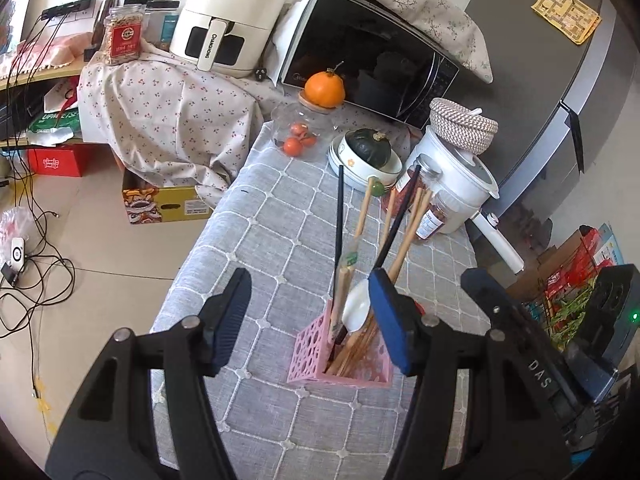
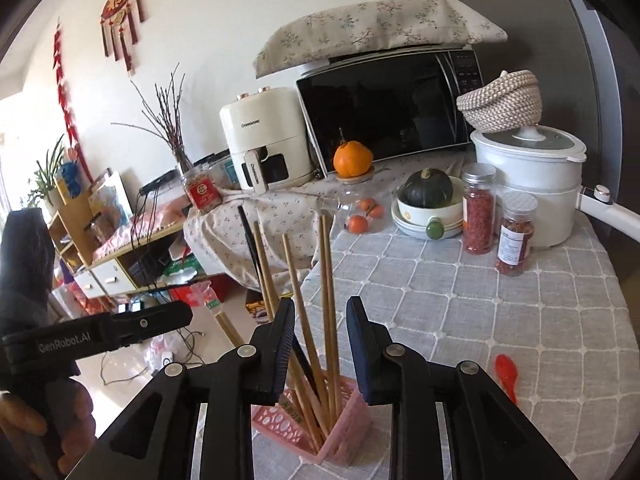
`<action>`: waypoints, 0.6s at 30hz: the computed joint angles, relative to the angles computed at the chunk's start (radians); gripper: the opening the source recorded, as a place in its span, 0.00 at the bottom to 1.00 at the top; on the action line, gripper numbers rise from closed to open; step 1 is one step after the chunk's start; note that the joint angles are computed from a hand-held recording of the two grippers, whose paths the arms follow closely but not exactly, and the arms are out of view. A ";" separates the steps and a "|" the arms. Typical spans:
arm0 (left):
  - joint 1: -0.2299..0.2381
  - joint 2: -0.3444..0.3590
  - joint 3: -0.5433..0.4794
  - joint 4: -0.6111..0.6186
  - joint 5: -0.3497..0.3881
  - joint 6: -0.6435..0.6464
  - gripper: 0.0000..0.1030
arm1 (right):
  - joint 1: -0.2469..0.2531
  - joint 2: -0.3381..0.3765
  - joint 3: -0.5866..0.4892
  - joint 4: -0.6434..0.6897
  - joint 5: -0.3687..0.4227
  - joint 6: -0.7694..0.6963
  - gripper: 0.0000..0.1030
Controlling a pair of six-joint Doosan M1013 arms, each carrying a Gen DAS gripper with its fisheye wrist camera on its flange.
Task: Organize utensils
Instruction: 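Open both tools to release the chopsticks into the basket, then grasp the last wooden chopstick with the left tool and lift it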
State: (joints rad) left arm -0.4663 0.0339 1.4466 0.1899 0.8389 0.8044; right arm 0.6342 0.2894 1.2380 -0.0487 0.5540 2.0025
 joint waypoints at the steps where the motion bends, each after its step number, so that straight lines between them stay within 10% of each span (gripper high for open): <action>1: -0.006 0.000 -0.003 0.006 0.003 -0.001 0.60 | -0.003 -0.009 0.003 -0.019 0.009 0.012 0.28; 18: -0.168 0.115 -0.120 -0.048 0.168 0.169 0.60 | -0.127 -0.059 -0.006 -0.021 0.436 0.018 0.60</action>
State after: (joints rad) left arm -0.6342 0.1489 1.3269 0.1417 1.0069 0.9738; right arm 0.5069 0.2303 1.2316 -0.0695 0.9898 2.0203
